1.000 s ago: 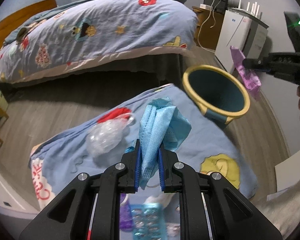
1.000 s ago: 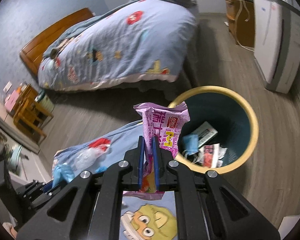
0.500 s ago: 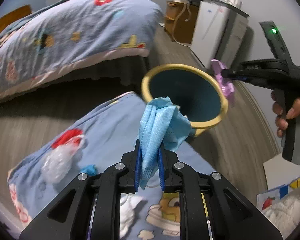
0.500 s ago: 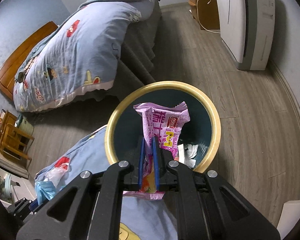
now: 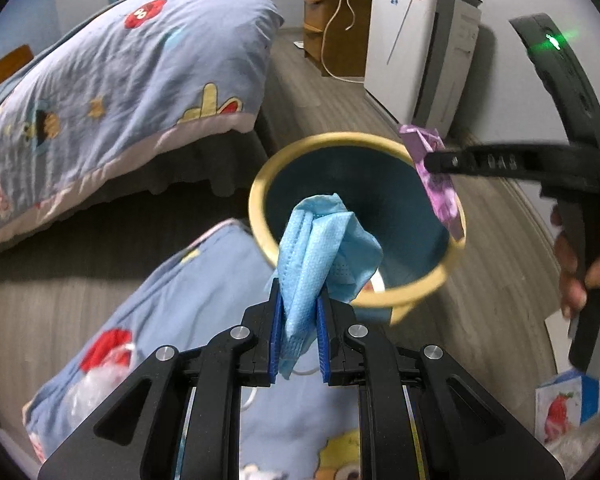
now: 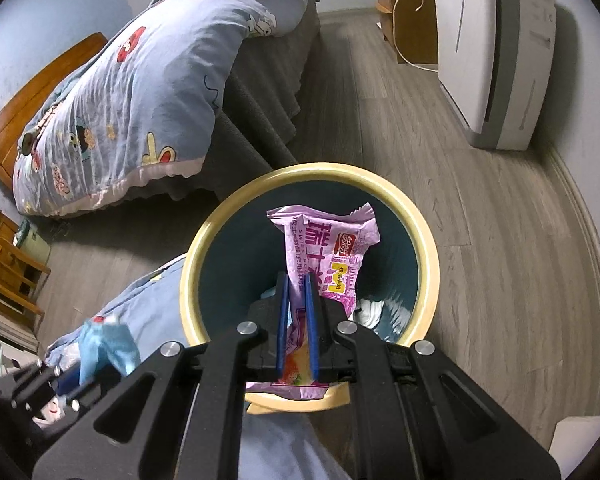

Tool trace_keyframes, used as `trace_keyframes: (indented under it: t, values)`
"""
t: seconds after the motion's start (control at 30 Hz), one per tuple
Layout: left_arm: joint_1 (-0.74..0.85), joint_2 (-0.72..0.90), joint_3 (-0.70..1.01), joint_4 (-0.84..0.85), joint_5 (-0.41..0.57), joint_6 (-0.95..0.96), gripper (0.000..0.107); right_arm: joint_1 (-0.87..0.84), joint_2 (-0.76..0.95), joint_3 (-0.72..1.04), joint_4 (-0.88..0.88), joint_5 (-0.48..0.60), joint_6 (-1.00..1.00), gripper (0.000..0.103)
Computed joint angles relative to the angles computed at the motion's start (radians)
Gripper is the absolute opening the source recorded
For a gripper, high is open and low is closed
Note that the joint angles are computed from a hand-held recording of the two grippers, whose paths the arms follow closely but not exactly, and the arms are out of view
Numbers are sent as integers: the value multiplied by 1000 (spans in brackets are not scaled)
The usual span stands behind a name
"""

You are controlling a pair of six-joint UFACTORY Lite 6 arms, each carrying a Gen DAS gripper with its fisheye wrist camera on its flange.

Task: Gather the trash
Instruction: 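Open the right tool to drop the wrapper into the bin while left drops the mask, then move both open tools back over the pillow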

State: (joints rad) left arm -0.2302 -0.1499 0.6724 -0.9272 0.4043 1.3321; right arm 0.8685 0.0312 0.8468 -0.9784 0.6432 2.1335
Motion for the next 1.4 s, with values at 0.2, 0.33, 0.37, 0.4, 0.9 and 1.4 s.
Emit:
trace_keyframes:
  t: [0.2,0.33,0.37,0.4,0.9,1.4]
  values:
    - [-78,159,128,-38,-39,-75,16,-46,-12,-42,-41,-33,43,8]
    - [-129,234,181,-52,-67,-96,16,-75,-23,-79,-71,-61,78,8]
    - [-141,252,192,-70,-76,-89,16,-82,-25,-91,-77,-68,92,8]
    - [-150,265,201,-92,-82,-78,16,-92,-32,-109,-91,-85,117,8]
    - [-197,341,237,-290,-178,127,52,-151,-80,-212,-419,-216,532,43]
    - [-89,94,47,-328,-182,191,93,-62,-165,-168,-296,-61,401,94]
